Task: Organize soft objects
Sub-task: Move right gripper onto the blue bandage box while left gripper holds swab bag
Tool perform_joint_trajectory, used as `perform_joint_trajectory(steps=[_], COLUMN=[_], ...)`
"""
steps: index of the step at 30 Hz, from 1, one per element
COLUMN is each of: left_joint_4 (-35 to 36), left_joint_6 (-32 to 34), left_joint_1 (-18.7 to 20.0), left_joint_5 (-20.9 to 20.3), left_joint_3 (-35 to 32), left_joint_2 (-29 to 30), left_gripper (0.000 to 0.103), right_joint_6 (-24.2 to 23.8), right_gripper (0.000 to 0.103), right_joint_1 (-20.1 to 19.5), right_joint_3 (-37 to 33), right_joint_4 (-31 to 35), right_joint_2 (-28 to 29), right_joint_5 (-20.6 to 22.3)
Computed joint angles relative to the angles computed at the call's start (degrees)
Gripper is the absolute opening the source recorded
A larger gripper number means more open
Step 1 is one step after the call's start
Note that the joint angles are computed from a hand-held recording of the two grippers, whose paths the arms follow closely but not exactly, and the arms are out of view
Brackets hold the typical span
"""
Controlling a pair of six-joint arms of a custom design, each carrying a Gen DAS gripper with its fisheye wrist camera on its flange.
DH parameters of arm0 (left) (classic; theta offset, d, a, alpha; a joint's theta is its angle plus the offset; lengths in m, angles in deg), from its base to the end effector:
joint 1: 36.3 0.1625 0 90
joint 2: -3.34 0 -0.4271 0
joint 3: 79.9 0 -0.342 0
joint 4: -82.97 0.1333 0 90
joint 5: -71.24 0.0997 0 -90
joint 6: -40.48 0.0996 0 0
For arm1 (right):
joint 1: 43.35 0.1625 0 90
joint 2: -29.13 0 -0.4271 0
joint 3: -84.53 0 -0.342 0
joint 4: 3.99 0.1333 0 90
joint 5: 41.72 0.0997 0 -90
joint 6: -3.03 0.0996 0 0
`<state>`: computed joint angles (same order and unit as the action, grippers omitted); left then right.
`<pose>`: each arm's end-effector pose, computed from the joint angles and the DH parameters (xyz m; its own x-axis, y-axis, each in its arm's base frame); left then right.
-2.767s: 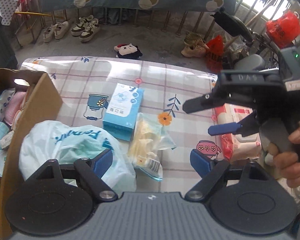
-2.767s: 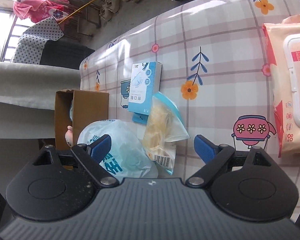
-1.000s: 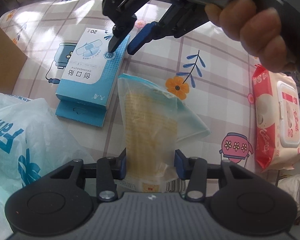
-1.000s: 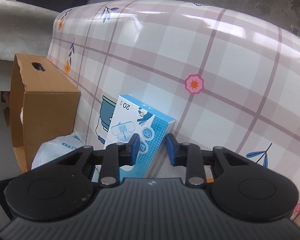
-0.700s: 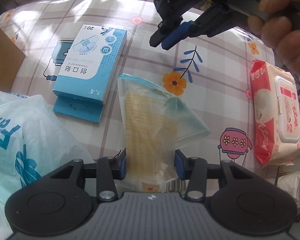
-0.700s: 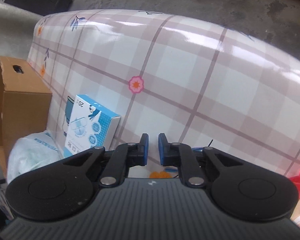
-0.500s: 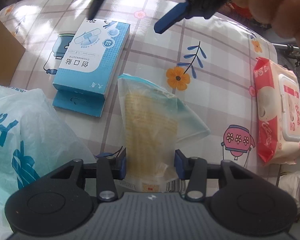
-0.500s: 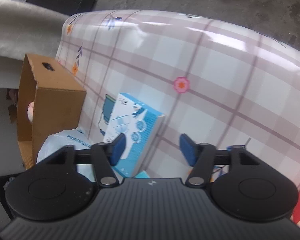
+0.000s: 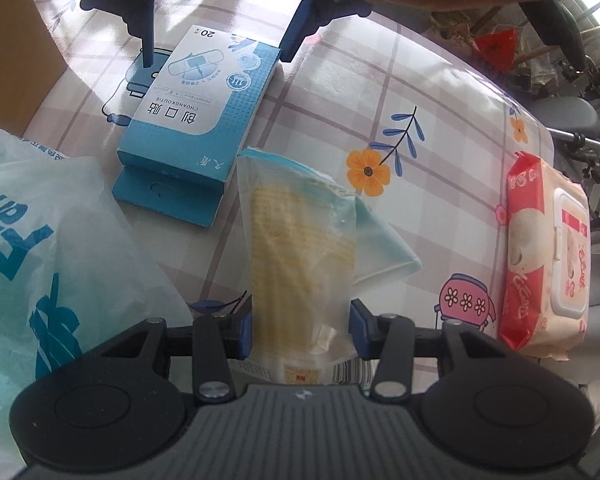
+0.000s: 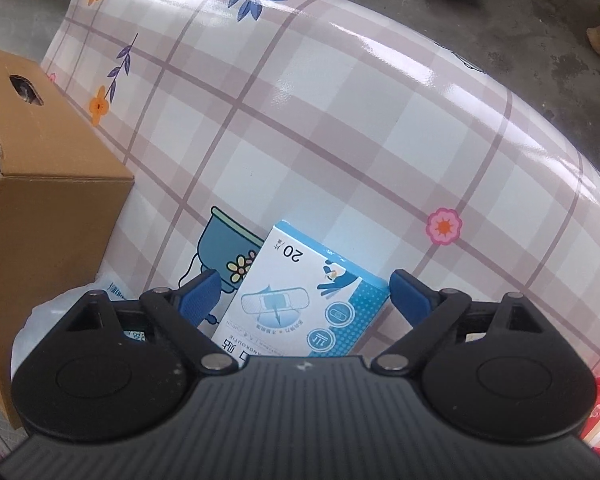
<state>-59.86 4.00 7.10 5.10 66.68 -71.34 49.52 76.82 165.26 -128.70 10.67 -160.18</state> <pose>-0.0868 -0.3210 0.1307 -0.8363 0.2212 -0.5016 0.2357 0.9712 0.0354 0.3818 -0.4861 -0.1287 -0.7701 0.1204 0.6264 0.1641 0.9864 0.0121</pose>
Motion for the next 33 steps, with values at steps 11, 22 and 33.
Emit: perform_joint_trajectory(steps=[11, 22, 33], left_joint_4=[0.82, 0.27, -0.73], left_joint_6=[-0.51, -0.73, -0.42], left_joint_1=[0.17, -1.81, -2.9], left_joint_5=[-1.59, -1.9, -1.19], left_joint_3=[0.61, 1.6, 1.88], left_joint_2=[-1.84, -0.79, 0.89], left_gripper=[0.047, 0.047, 0.047], right_joint_6=[-2.27, -4.02, -11.05], right_gripper=[0.091, 0.092, 0.092], right_joint_1=[1.93, 0.45, -0.36], right_joint_3=[-1.5, 12.24, 29.68], right_joint_4=[2.97, -4.26, -23.79], right_joint_2=[2.79, -5.47, -16.9], right_joint_5=[-5.87, -11.56, -7.04])
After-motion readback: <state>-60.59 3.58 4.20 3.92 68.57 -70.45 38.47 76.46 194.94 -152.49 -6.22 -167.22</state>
